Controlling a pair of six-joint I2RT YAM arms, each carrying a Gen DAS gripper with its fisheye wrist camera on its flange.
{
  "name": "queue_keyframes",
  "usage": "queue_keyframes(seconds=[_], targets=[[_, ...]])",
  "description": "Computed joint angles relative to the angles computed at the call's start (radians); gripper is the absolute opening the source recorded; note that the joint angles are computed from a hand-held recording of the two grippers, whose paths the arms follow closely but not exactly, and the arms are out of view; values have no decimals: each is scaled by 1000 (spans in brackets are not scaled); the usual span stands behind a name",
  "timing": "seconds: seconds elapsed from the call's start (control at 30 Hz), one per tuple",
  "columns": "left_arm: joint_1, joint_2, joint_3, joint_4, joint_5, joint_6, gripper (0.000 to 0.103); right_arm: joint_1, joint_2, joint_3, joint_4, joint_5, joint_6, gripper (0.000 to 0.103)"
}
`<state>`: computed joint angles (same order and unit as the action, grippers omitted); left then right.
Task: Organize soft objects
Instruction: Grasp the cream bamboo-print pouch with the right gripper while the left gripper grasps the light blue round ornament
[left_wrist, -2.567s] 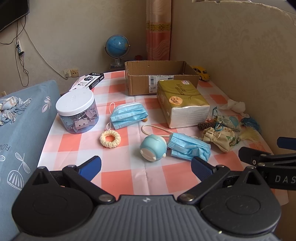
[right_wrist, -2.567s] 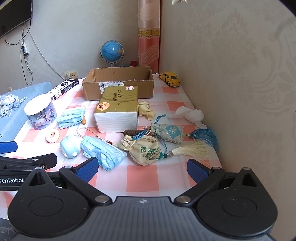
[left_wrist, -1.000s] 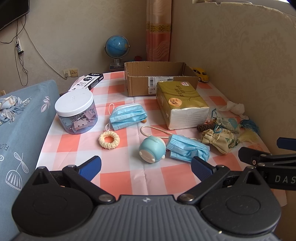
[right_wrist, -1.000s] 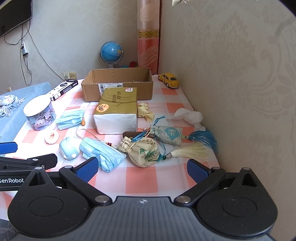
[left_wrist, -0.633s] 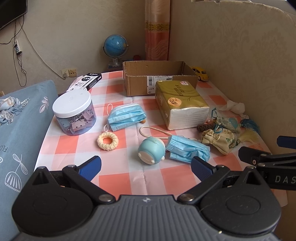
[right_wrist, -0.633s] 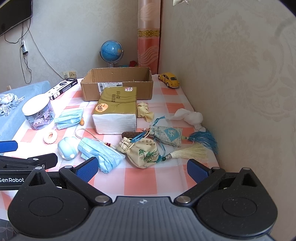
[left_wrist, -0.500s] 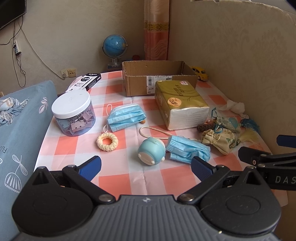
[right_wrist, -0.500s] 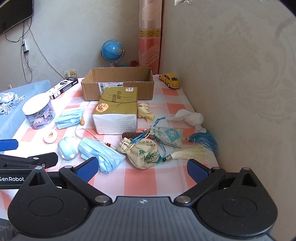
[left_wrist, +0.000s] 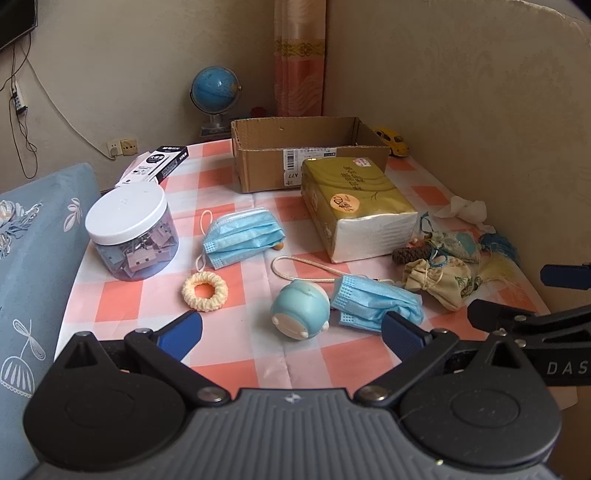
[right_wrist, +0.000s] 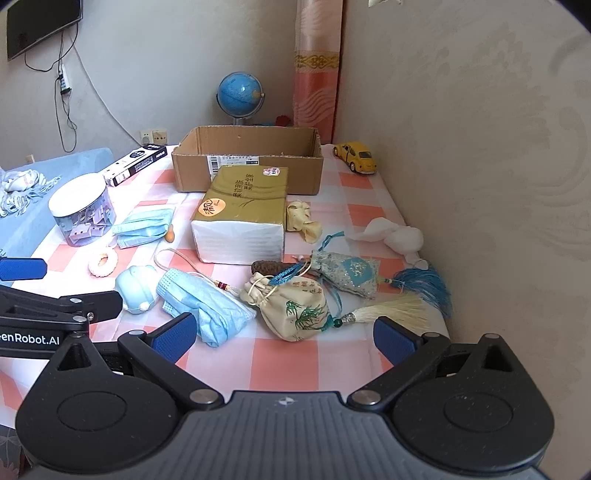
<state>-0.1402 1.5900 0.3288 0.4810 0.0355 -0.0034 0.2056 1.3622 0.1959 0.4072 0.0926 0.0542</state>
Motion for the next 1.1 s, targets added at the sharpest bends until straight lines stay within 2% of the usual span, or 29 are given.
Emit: queue_keyframes(seconds=[0.47,0.63,0.8,0.97,1.1], targets=[[60,203,92,92,83,76,102,-111,267,98,143,-94,-75,103],[86,250,114,112,128,109,102,-117,368,169,179,-119,-58,103],[106,287,130,128,159,137,102,-97,480,252,214,-99,-30,103],[111,319,153,123,176,164,102,-91,574,322,182,-68,-23,103],[104,348,170,114,178,183,102,-130,593,304,192,-106,-31,103]])
